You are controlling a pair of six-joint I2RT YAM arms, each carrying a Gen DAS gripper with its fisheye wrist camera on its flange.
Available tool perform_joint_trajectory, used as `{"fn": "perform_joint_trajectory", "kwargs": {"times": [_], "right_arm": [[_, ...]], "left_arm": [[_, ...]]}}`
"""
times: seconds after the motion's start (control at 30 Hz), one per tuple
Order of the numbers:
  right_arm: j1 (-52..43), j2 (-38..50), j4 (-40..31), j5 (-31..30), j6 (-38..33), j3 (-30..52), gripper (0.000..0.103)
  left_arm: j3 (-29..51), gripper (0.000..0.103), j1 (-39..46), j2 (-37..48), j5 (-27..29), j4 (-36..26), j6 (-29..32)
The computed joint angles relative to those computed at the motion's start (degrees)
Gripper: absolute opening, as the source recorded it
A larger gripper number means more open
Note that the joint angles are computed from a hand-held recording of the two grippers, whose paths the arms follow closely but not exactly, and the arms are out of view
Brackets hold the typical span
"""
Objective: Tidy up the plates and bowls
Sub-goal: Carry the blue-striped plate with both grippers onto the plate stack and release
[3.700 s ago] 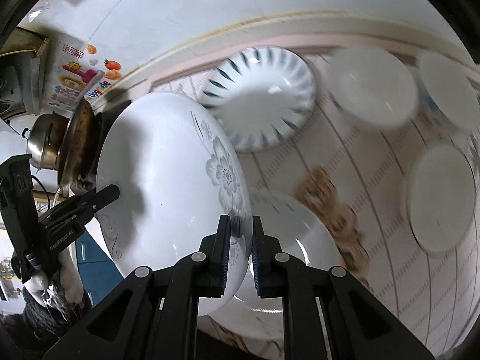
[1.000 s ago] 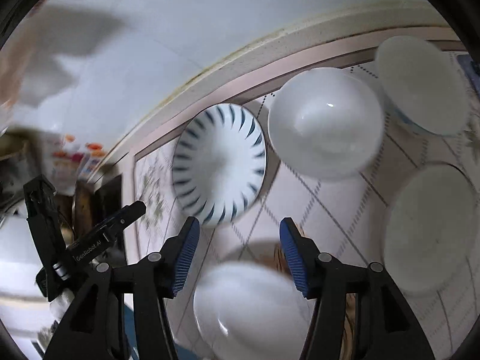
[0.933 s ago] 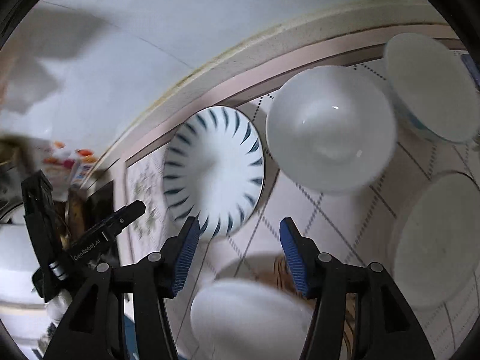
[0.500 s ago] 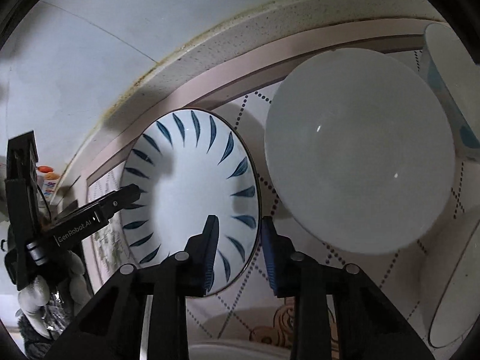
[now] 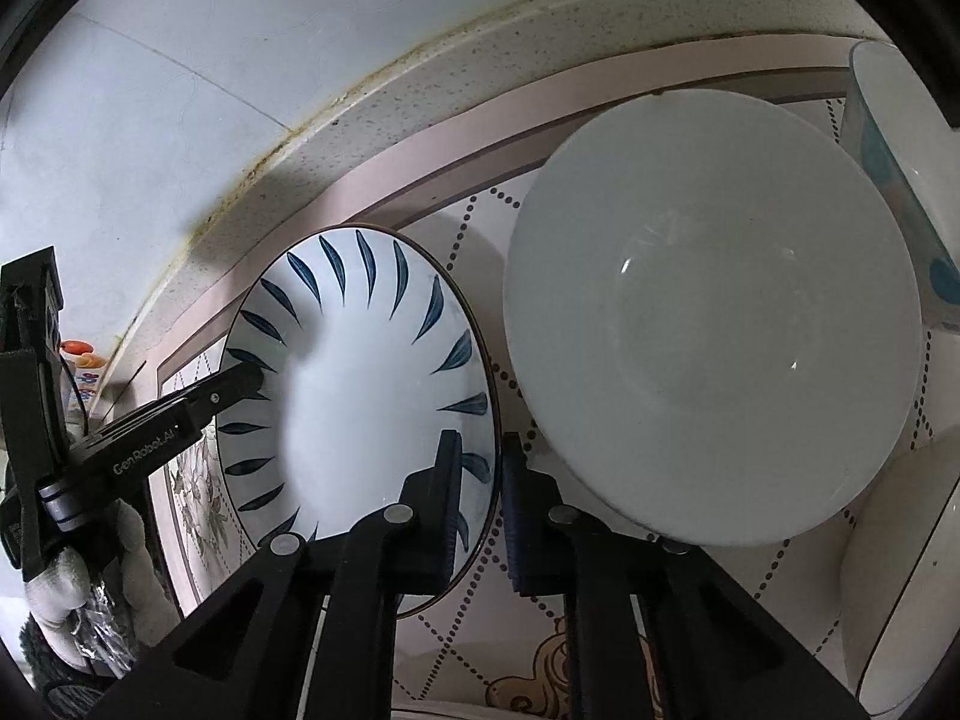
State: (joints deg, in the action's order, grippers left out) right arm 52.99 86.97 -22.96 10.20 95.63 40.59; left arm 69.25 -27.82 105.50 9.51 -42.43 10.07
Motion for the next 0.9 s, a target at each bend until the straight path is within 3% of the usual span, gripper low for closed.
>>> {"fn": "perform_joint_trajectory", "kwargs": {"times": [0.2, 0.23, 0.3, 0.4, 0.5, 0.6, 0.7, 0.87, 0.9], "right_arm": [[0.5, -2.1, -0.6, -1.0, -0.7, -0.5, 0.013], [0.7, -2.5, -1.8, -0.9, -1.3, 0.2, 0.013], [0.9, -3.6, -3.3, -0.8, -2.3, 0.9, 0.010], [0.9, -4.8, -3.5, -1.5, -3.9, 2.4, 0.007], [0.5, 0.0, -9.7, -2.1, -6.3, 7.9, 0.006], [0.5, -1.5, -5.5, -3.1, -4.5, 4.4, 0.006], [1.1, -2.4, -2.8, -3.5, -3.0, 1.5, 0.006], [1.0, -2.3, 0.2, -4.5, -1.3, -1.0, 0.007], [1.0, -2.1, 0.7, -4.7, -1.1, -1.3, 0.007]], "left_arm": [[-5.8, 0.015, 1.3, -7.2, 0.5, -0.7, 0.1], [-6.7, 0.003, 2.1, -8.8, 2.3, -1.3, 0.5], [-6.5, 0.003, 3.8, -10.6, 6.9, -5.0, 2.4], [-8.7, 0.003, 0.6, -16.0, 4.4, -5.9, 1.4], [-10.2, 0.004, 1.1, -19.1, 3.0, -5.1, 1.0], [-6.9, 0.005, 8.3, -14.7, 6.1, -6.3, 2.6], [-1.3, 0.016, 13.4, -6.8, 8.6, -8.8, 3.3], [3.8, 0.018, 15.9, 1.0, 11.5, -10.9, 3.9], [4.9, 0.022, 15.5, 1.8, 11.9, -11.7, 4.4]]}}
